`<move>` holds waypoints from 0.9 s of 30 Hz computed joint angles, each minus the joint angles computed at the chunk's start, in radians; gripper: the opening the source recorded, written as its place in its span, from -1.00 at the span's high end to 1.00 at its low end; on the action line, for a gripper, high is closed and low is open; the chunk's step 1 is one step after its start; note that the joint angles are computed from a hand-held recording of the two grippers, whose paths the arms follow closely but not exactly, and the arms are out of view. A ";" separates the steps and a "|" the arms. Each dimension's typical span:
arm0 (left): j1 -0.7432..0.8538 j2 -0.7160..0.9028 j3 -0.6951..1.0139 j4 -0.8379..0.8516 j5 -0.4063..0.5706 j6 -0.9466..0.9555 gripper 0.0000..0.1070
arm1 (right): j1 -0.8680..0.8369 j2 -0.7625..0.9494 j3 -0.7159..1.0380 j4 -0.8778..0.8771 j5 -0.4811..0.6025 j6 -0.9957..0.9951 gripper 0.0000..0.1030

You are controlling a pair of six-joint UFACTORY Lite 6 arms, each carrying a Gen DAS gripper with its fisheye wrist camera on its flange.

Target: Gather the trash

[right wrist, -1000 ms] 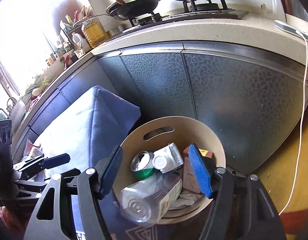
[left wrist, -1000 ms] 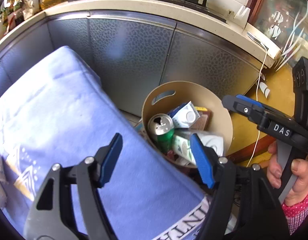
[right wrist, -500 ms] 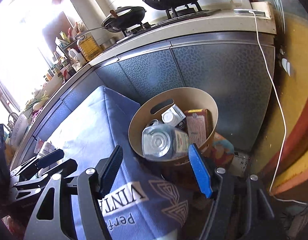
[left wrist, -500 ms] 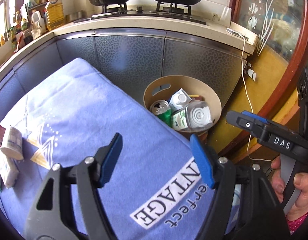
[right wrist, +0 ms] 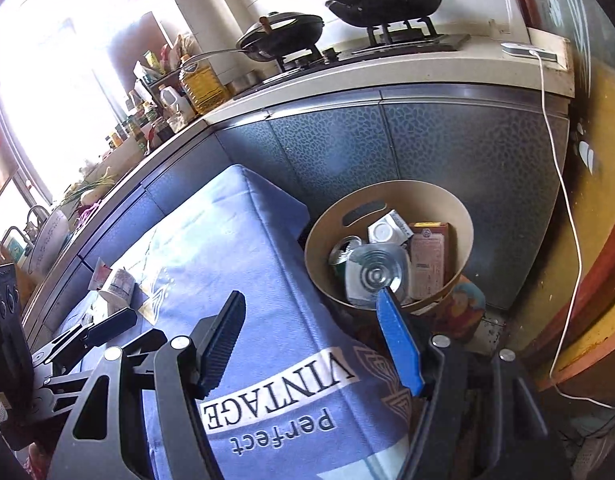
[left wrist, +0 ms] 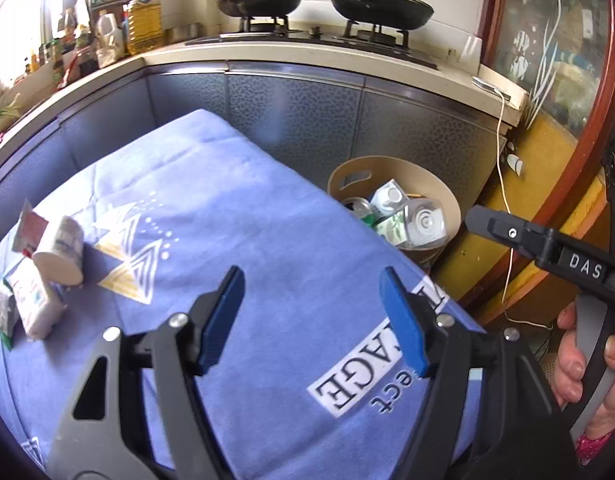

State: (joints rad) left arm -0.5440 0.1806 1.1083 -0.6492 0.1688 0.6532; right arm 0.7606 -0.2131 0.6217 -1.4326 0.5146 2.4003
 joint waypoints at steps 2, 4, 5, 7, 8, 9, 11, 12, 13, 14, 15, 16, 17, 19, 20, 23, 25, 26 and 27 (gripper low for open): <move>0.028 -0.025 -0.032 -0.068 -0.001 0.075 -0.26 | 0.012 0.037 0.037 0.012 -0.001 -0.012 -0.32; 0.061 -0.047 -0.062 -0.149 0.001 0.164 -0.26 | 0.021 0.074 0.073 0.021 -0.008 -0.023 -0.32; 0.078 -0.057 -0.077 -0.187 0.001 0.206 -0.26 | 0.025 0.092 0.090 0.024 -0.012 -0.028 -0.32; 0.117 -0.077 -0.107 -0.275 0.006 0.304 -0.26 | 0.035 0.134 0.135 0.036 -0.017 -0.048 -0.32; 0.133 -0.085 -0.121 -0.310 0.005 0.343 -0.26 | 0.039 0.157 0.158 0.042 -0.019 -0.060 -0.32; 0.155 -0.093 -0.135 -0.348 0.008 0.386 -0.26 | 0.044 0.183 0.184 0.048 -0.022 -0.072 -0.32; 0.194 -0.102 -0.155 -0.409 0.014 0.458 -0.26 | 0.054 0.235 0.238 0.057 -0.032 -0.093 -0.32; 0.216 -0.109 -0.169 -0.450 0.015 0.506 -0.26 | 0.059 0.262 0.267 0.065 -0.035 -0.107 -0.32; 0.237 -0.115 -0.182 -0.486 0.016 0.551 -0.26 | 0.064 0.290 0.297 0.074 -0.038 -0.124 -0.32; 0.257 -0.118 -0.191 -0.512 0.018 0.584 -0.26 | 0.068 0.316 0.326 0.085 -0.044 -0.142 -0.32; 0.282 -0.122 -0.202 -0.552 0.022 0.631 -0.26 | 0.073 0.341 0.354 0.097 -0.049 -0.159 -0.32; 0.305 -0.122 -0.208 -0.580 0.030 0.666 -0.26 | 0.079 0.368 0.386 0.114 -0.052 -0.182 -0.32; 0.334 -0.122 -0.216 -0.616 0.043 0.710 -0.26 | 0.085 0.392 0.414 0.127 -0.055 -0.201 -0.32; 0.397 -0.120 -0.230 -0.683 0.069 0.796 -0.26 | 0.099 0.436 0.462 0.151 -0.055 -0.230 -0.32; 0.429 -0.119 -0.238 -0.713 0.079 0.834 -0.26 | 0.106 0.460 0.489 0.170 -0.055 -0.253 -0.32; 0.536 -0.104 -0.243 -0.736 0.131 0.886 -0.26 | 0.129 0.529 0.572 0.234 -0.042 -0.332 -0.32; 0.607 -0.089 -0.240 -0.755 0.161 0.930 -0.26 | 0.141 0.575 0.631 0.274 -0.035 -0.376 -0.32; 0.644 -0.083 -0.239 -0.764 0.178 0.951 -0.26 | 0.148 0.600 0.665 0.296 -0.031 -0.397 -0.32; 0.682 -0.076 -0.236 -0.769 0.198 0.969 -0.26 | 0.154 0.625 0.699 0.319 -0.027 -0.424 -0.32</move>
State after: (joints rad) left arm 0.1380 0.1043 0.8720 -1.4179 0.3668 1.6222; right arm 0.9146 0.4116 1.3211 -1.1133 0.4875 1.9767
